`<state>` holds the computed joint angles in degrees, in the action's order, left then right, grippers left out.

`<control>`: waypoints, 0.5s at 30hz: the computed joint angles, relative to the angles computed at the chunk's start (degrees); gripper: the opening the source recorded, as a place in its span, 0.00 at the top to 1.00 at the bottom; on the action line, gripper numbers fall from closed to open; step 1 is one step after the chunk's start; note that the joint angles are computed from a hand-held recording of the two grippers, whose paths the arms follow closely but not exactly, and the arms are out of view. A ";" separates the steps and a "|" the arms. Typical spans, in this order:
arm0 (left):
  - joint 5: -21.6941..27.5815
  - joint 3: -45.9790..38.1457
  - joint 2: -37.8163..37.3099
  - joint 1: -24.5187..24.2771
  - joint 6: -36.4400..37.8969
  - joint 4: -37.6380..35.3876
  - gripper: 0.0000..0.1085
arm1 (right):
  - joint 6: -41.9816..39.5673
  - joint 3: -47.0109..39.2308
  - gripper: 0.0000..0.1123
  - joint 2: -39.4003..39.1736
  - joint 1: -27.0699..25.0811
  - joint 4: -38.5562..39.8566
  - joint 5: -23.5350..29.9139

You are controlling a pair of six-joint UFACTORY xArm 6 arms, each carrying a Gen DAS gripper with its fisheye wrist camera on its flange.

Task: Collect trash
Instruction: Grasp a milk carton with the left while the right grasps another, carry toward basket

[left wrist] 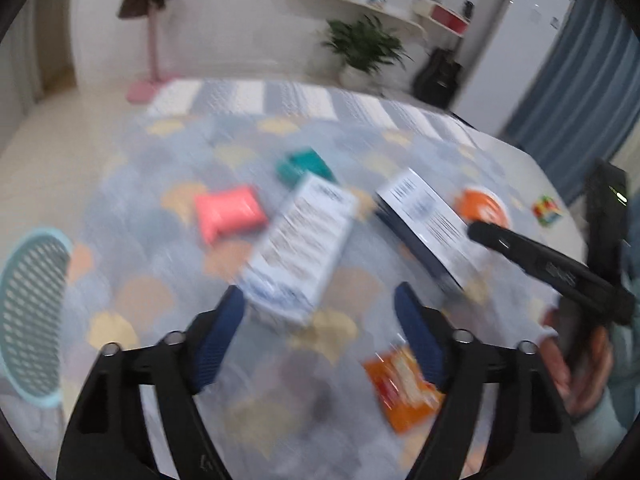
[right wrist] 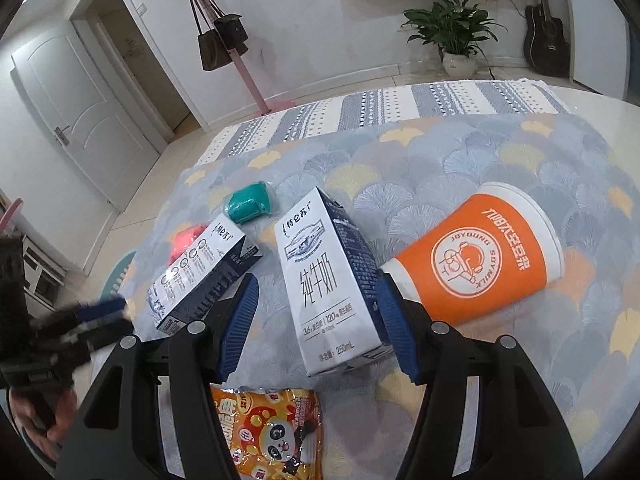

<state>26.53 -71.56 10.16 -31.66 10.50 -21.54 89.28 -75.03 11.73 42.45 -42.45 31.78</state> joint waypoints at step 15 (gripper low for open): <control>6.45 -15.90 15.30 -0.35 -10.22 15.51 0.49 | -16.44 -13.24 0.41 10.33 0.81 5.40 10.43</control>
<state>32.99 -87.45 25.46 -32.00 0.28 -6.03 72.83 -88.27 22.07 43.26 -37.06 42.21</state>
